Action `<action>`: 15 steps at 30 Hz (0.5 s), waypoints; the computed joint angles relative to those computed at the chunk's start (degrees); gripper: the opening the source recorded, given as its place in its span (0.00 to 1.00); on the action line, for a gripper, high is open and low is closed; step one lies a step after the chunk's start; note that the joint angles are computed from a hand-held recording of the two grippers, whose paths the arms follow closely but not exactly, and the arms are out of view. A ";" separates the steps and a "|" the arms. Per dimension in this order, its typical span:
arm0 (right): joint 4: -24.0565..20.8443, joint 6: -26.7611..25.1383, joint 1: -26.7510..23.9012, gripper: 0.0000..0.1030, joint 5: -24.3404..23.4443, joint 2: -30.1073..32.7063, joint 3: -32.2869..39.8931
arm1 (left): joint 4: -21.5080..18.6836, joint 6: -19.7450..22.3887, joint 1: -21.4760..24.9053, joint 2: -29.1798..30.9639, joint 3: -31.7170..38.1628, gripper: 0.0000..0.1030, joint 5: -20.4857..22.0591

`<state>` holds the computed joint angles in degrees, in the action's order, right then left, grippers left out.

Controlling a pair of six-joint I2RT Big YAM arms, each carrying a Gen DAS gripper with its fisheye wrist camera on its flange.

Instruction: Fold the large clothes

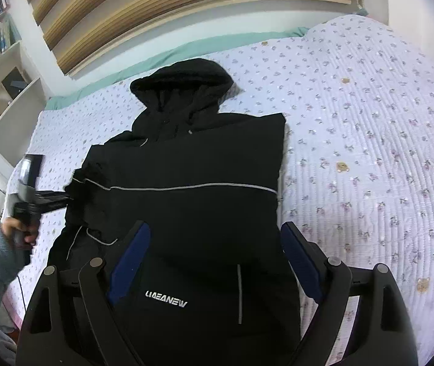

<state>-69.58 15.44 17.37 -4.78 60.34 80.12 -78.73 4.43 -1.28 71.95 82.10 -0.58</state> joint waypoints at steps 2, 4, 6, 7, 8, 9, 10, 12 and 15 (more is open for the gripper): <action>-0.19 -0.02 0.45 0.86 -0.26 0.56 0.71 | -0.07 -1.29 0.06 0.57 -0.42 0.27 -0.45; -0.12 -0.19 1.01 0.86 -0.55 1.20 1.62 | -0.05 -2.02 0.66 0.22 -0.12 0.31 0.23; 0.29 -0.64 1.84 0.86 -0.34 1.72 2.43 | -0.31 -1.61 1.55 -0.50 0.39 0.41 -0.66; 0.43 -0.76 2.26 0.86 -0.16 2.04 2.81 | -0.47 -1.58 1.98 -0.77 0.60 0.49 -1.28; 0.54 -0.85 2.79 0.86 0.14 2.54 3.30 | -0.74 -1.59 2.52 -1.07 0.84 0.57 -1.54; 0.64 -0.84 3.30 0.86 0.56 3.02 3.69 | -1.13 -1.86 3.23 -1.41 1.27 0.58 -1.49; 0.70 -0.77 3.70 0.86 0.93 3.58 4.14 | -1.56 -2.92 4.09 -1.67 2.00 0.59 -1.22; 0.29 -0.25 5.22 0.86 2.82 5.55 5.54 | -1.23 -4.88 4.49 -2.16 2.94 0.59 -1.49; 2.01 -0.83 6.83 0.86 2.98 8.03 6.45 | 2.44 -10.17 2.13 -3.20 3.46 0.58 -15.03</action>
